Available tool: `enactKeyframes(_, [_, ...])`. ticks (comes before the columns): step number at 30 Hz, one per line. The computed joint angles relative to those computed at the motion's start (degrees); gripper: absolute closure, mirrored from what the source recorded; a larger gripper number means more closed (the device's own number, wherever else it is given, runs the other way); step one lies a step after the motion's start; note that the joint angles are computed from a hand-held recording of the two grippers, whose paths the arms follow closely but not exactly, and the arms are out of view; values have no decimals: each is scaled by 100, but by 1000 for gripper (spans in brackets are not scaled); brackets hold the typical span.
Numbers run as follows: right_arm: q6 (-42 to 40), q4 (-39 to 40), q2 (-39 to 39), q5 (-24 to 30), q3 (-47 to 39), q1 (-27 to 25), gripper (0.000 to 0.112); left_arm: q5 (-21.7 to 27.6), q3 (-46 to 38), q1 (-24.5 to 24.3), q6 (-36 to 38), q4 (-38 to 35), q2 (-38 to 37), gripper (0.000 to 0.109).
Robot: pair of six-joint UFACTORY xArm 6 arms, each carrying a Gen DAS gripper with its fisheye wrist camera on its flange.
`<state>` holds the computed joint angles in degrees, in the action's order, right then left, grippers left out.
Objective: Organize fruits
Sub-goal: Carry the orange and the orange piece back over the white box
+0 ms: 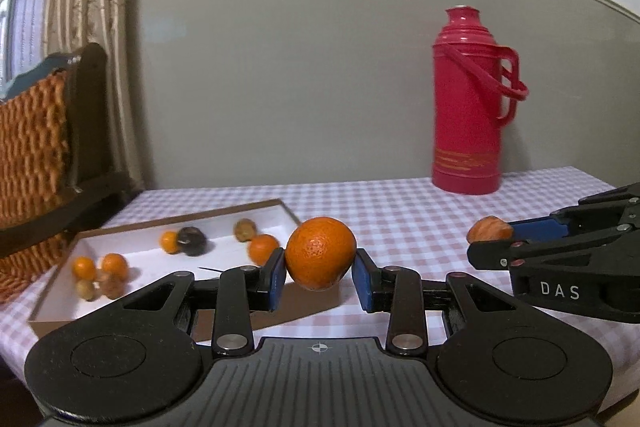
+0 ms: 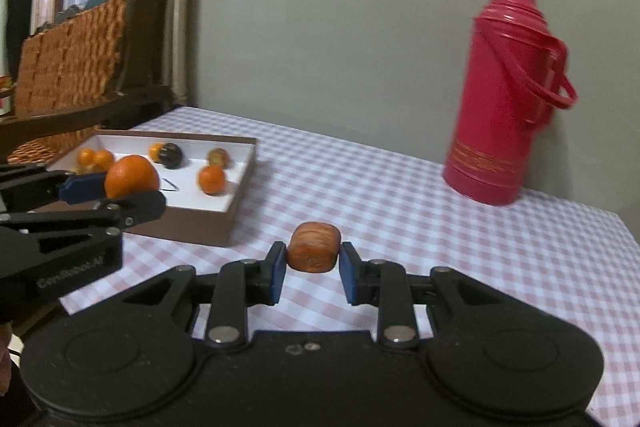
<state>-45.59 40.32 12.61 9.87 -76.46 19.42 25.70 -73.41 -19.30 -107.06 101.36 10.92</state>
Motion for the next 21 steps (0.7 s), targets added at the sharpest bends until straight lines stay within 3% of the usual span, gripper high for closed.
enactKeyframes(12, [-987,1061,163,184,-378,478,93,371,573,258,-189,20,-492,72])
enactKeyframes(21, [-1256,1311,264,288,-577,757,93,632,1056,477,-427,59,-915,72])
